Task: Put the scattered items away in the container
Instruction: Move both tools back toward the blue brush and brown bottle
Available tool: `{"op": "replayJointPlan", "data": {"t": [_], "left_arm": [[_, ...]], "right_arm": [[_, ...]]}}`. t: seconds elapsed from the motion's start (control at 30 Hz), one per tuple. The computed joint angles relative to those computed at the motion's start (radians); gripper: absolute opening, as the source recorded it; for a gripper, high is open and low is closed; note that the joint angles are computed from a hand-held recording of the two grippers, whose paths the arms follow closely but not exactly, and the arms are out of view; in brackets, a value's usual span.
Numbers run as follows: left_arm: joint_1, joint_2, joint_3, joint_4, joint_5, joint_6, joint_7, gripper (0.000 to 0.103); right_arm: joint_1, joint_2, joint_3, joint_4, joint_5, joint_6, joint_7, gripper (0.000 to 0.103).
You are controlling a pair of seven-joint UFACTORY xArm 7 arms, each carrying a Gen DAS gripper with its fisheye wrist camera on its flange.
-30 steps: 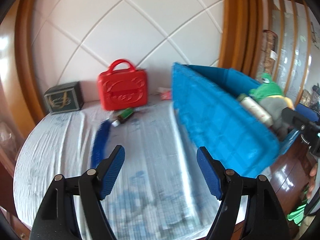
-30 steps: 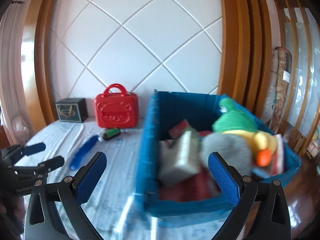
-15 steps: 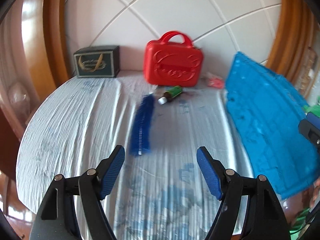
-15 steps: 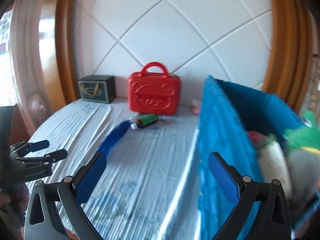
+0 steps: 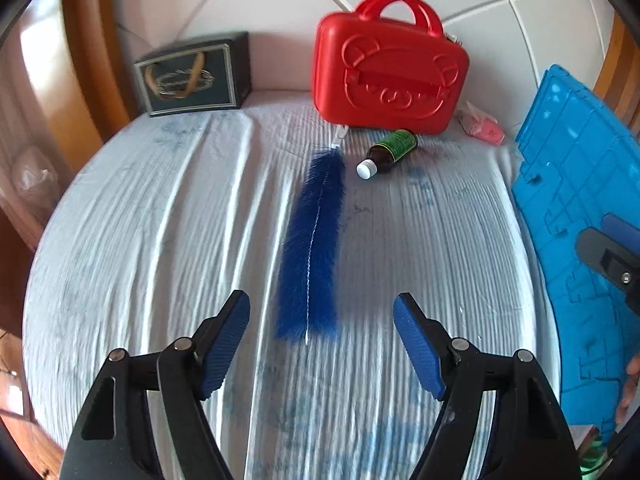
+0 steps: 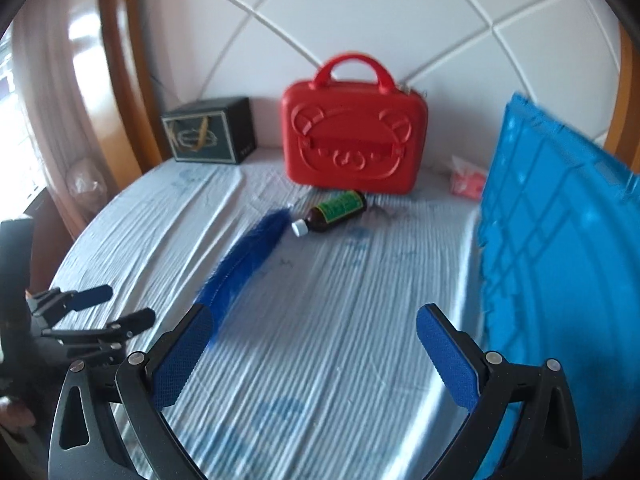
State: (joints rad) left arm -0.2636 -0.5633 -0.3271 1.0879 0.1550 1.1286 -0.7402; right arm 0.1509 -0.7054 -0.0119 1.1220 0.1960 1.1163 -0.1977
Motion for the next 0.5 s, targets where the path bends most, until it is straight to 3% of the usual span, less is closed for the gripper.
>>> {"op": "replayJointPlan", "data": {"t": [0.33, 0.47, 0.5], "left_arm": [[0.018, 0.257, 0.109, 0.046, 0.004, -0.198, 0.158, 0.072], [0.017, 0.363, 0.15, 0.06, -0.033, -0.249, 0.227, 0.057], [0.016, 0.385, 0.158, 0.063, -0.049, -0.261, 0.239, 0.048]], "right_arm": [[-0.03, 0.342, 0.084, 0.114, -0.053, -0.108, 0.208, 0.103], [-0.023, 0.481, 0.098, 0.172, -0.082, -0.14, 0.287, 0.103], [-0.019, 0.513, 0.097, 0.185, -0.079, -0.148, 0.299, 0.103]]}}
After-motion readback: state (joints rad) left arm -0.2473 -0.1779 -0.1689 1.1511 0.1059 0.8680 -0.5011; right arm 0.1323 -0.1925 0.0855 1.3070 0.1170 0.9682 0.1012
